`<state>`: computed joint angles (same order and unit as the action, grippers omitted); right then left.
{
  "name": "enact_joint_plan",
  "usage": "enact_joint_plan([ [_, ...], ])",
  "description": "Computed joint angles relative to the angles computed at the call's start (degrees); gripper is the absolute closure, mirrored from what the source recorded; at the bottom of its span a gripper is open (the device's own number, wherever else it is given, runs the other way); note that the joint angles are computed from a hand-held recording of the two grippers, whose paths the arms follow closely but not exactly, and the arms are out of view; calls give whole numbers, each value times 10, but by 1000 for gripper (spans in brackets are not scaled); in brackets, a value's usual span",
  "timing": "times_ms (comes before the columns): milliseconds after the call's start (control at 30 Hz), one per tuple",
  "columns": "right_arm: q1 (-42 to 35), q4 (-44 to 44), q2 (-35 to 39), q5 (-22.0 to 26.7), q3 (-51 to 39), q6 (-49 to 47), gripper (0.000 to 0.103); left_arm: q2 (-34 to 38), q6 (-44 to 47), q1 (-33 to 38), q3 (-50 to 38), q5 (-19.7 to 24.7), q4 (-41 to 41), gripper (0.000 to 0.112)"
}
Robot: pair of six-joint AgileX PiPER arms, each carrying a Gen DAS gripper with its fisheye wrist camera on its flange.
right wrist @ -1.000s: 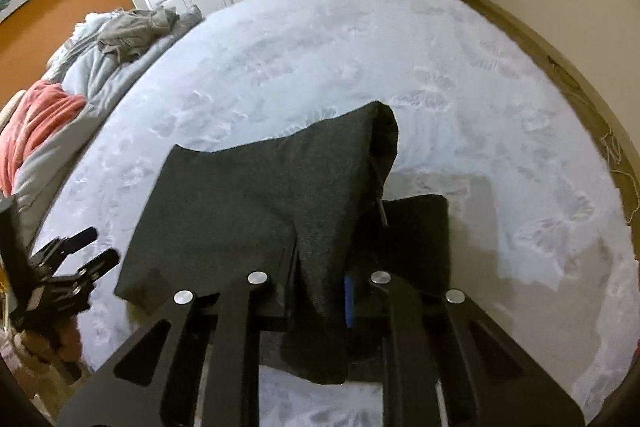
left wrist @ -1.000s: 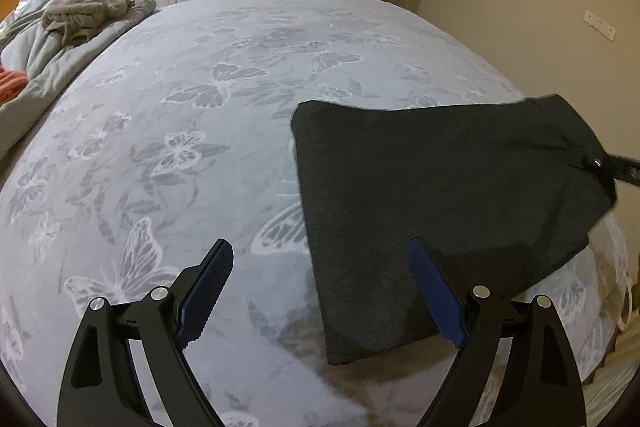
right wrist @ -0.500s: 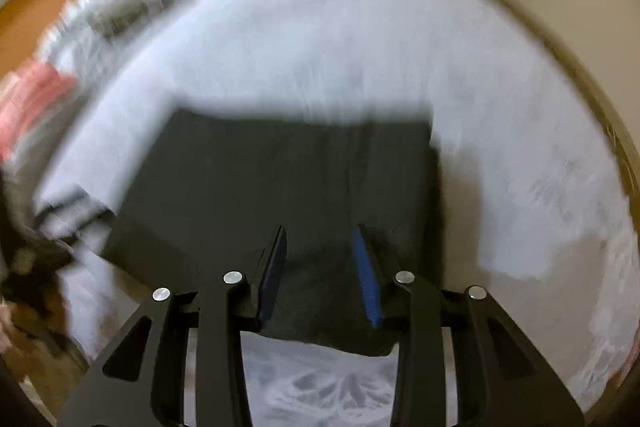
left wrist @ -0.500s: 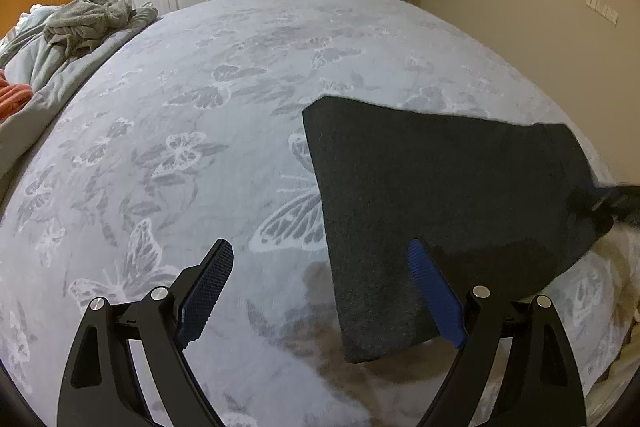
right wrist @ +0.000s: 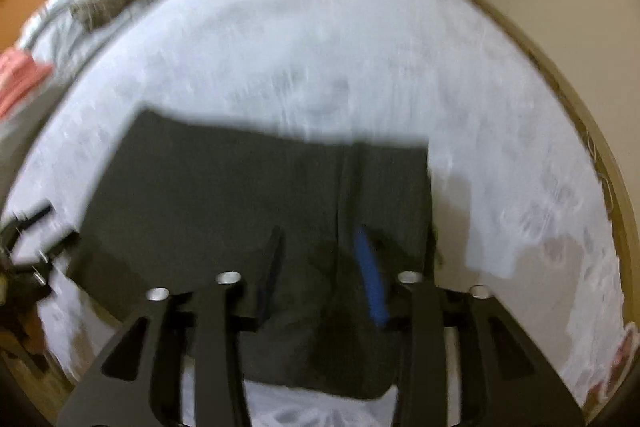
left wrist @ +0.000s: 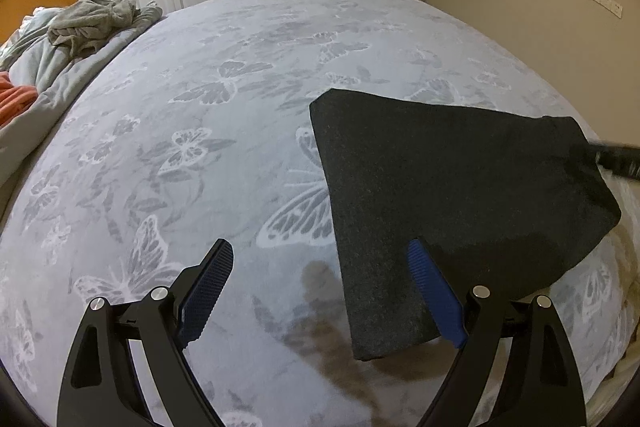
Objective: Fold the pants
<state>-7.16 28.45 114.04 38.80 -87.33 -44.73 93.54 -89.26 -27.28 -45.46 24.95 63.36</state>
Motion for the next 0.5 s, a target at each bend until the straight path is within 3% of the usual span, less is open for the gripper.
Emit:
enact_joint_plan([
  [33,1,-11,5,-6,-6,13,31,0,-3,0,-1,0,3,26],
  [200,27,-102,117,35,-147,144,30,10,5,2,-3,2,-4,26],
  [267,25,-91,144,60,-174,135,55,12,11,2,-4,6,-8,26],
  [367,26,-53,113,59,-157,103,76,10,4,3,-4,6,0,26],
  [500,26,7,68,3,-108,41,77,6,-1,7,-4,4,3,26],
])
